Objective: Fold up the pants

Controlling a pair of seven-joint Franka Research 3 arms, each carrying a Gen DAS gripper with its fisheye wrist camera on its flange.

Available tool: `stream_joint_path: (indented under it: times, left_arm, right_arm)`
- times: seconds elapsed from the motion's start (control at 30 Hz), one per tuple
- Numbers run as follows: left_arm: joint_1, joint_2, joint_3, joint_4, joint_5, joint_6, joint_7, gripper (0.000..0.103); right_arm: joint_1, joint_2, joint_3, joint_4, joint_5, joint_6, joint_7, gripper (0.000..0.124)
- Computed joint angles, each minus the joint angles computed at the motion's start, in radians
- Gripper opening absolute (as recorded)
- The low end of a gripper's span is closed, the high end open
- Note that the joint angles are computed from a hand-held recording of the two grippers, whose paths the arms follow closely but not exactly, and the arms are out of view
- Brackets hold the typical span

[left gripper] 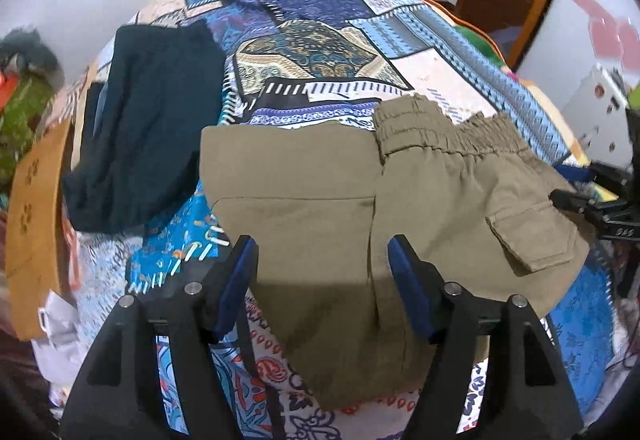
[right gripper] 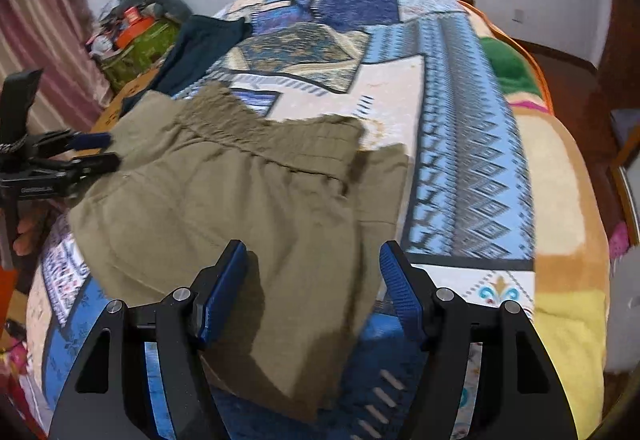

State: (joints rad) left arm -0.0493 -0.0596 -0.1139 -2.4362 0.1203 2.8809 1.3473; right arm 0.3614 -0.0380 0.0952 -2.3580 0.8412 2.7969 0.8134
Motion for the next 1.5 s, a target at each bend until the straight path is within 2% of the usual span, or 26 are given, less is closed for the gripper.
stream_joint_path:
  times: [0.13, 0.2, 0.27, 0.37, 0.43, 0.53, 0.67, 0.73, 0.8, 0.9, 0.97, 1.03, 1.13, 1.23, 1.37, 1.43, 1.5]
  left_arm:
    - [-0.015, -0.019, 0.016, -0.013, -0.117, 0.016, 0.067, 0.069]
    - [0.021, -0.034, -0.001, -0.017, -0.001, 0.021, -0.05, 0.069]
    - [0.023, -0.043, 0.012, -0.022, 0.001, 0.036, -0.057, 0.069]
    - [0.04, -0.032, 0.023, -0.006, 0.018, 0.015, -0.084, 0.069]
    - [0.03, -0.014, 0.043, 0.006, -0.062, 0.002, -0.026, 0.069]
    - [0.026, 0.03, 0.056, 0.038, -0.246, -0.041, 0.101, 0.067]
    - [0.046, 0.081, 0.027, 0.079, -0.489, -0.071, 0.287, 0.053]
    - [0.055, 0.09, 0.009, 0.09, -0.561, -0.071, 0.345, 0.046]
    - [0.06, 0.105, -0.003, 0.108, -0.591, -0.073, 0.37, 0.046]
    - [0.07, 0.124, -0.012, 0.124, -0.575, -0.072, 0.351, 0.045]
    - [0.077, 0.126, -0.02, 0.125, -0.59, -0.065, 0.357, 0.039]
    - [0.08, 0.125, -0.026, 0.122, -0.6, -0.055, 0.36, 0.025]
    - [0.072, 0.112, -0.027, 0.104, -0.553, -0.02, 0.32, 0.013]
    - [0.057, 0.084, -0.018, 0.076, -0.431, 0.02, 0.223, 0.009]
    - [0.044, 0.033, -0.008, 0.039, -0.331, 0.066, 0.146, 0.006]
    - [0.04, 0.011, 0.0, 0.028, -0.276, 0.077, 0.101, 0.004]
    - [0.038, -0.011, 0.007, 0.022, -0.222, 0.084, 0.058, 0.004]
  right_arm:
    - [-0.013, 0.009, -0.009, 0.0, 0.007, -0.011, 0.017, 0.064]
    - [-0.018, 0.01, -0.013, 0.003, 0.038, -0.03, -0.001, 0.064]
    - [-0.021, 0.012, -0.012, 0.006, 0.045, -0.035, -0.004, 0.064]
    - [-0.024, 0.021, -0.009, 0.017, 0.046, -0.038, -0.004, 0.064]
    - [-0.029, 0.033, -0.01, 0.033, 0.057, -0.051, -0.005, 0.064]
    - [-0.036, 0.057, -0.007, 0.057, 0.077, -0.068, -0.009, 0.065]
    - [-0.049, 0.084, -0.002, 0.088, 0.104, -0.098, -0.012, 0.065]
    - [-0.055, 0.096, 0.002, 0.103, 0.122, -0.114, -0.019, 0.065]
    - [-0.06, 0.111, 0.006, 0.118, 0.132, -0.129, -0.019, 0.063]
    - [-0.062, 0.125, 0.012, 0.129, 0.134, -0.127, -0.006, 0.057]
    - [-0.064, 0.13, 0.015, 0.132, 0.137, -0.126, -0.005, 0.05]
    - [-0.069, 0.133, 0.017, 0.135, 0.146, -0.132, -0.009, 0.038]
    - [-0.073, 0.132, 0.018, 0.135, 0.161, -0.142, -0.02, 0.029]
    - [-0.066, 0.121, 0.023, 0.126, 0.163, -0.117, -0.033, 0.023]
    - [-0.047, 0.097, 0.029, 0.112, 0.142, -0.05, -0.055, 0.02]
    - [-0.043, 0.086, 0.028, 0.115, 0.146, -0.041, -0.072, 0.014]
    - [-0.04, 0.076, 0.025, 0.125, 0.142, -0.043, -0.071, 0.014]
